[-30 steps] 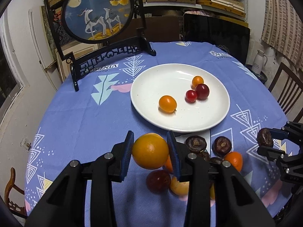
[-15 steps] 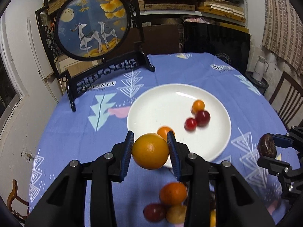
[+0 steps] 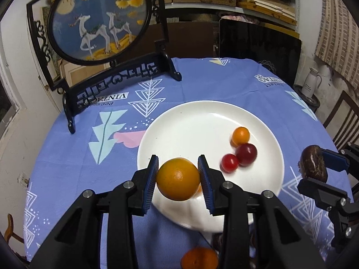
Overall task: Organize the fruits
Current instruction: 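Place the dark mangosteen on the plate with the right tool while the left tool drops its fruit there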
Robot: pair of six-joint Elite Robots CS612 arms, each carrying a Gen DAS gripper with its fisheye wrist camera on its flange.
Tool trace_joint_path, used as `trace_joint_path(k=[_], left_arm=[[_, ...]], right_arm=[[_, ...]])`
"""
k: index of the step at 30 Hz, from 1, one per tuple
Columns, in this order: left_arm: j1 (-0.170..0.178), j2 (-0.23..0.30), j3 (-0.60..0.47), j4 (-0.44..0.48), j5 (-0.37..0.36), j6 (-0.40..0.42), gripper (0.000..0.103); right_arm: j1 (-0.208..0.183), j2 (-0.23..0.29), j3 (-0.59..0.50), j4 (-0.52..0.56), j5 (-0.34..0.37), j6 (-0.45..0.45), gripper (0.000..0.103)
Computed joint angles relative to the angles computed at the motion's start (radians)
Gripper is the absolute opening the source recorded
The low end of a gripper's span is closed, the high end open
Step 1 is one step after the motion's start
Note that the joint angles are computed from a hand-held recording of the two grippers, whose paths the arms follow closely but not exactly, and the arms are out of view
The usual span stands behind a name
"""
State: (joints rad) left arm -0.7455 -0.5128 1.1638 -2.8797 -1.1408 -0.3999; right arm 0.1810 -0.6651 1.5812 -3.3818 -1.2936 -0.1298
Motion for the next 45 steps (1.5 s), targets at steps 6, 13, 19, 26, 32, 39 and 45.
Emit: trace_joint_path(k=[6, 13, 19, 26, 32, 39, 45], left_arm=[[0.008, 0.037, -0.060, 0.040, -0.002, 0.002, 0.036], [0.017, 0.070, -0.117, 0.111, 0.000, -0.002, 0.036], [0.023, 0.083, -0.136, 0.123, -0.006, -0.017, 0.043], [0.015, 0.062, -0.091, 0.076, 0.010, -0.003, 0.049], [-0.004, 0.008, 0.027, -0.044, 0.049, -0.005, 0.062], [-0.029, -0.064, 0.163, -0.142, 0.079, -0.046, 0.069], [-0.063, -0.121, 0.279, -0.241, 0.124, -0.049, 0.074]], right_arm=[[0.003, 0.039, -0.079, 0.050, 0.005, 0.046, 0.042], [0.009, 0.078, -0.161, 0.118, -0.032, 0.070, 0.042], [0.011, 0.098, -0.198, 0.152, -0.054, 0.077, 0.045], [0.003, 0.077, -0.141, 0.007, -0.041, 0.122, 0.072], [0.004, 0.065, -0.024, -0.387, -0.131, 0.199, 0.100], [-0.008, 0.020, 0.089, -0.532, -0.107, 0.238, 0.100], [-0.022, -0.023, 0.193, -0.623, -0.033, 0.239, 0.100]])
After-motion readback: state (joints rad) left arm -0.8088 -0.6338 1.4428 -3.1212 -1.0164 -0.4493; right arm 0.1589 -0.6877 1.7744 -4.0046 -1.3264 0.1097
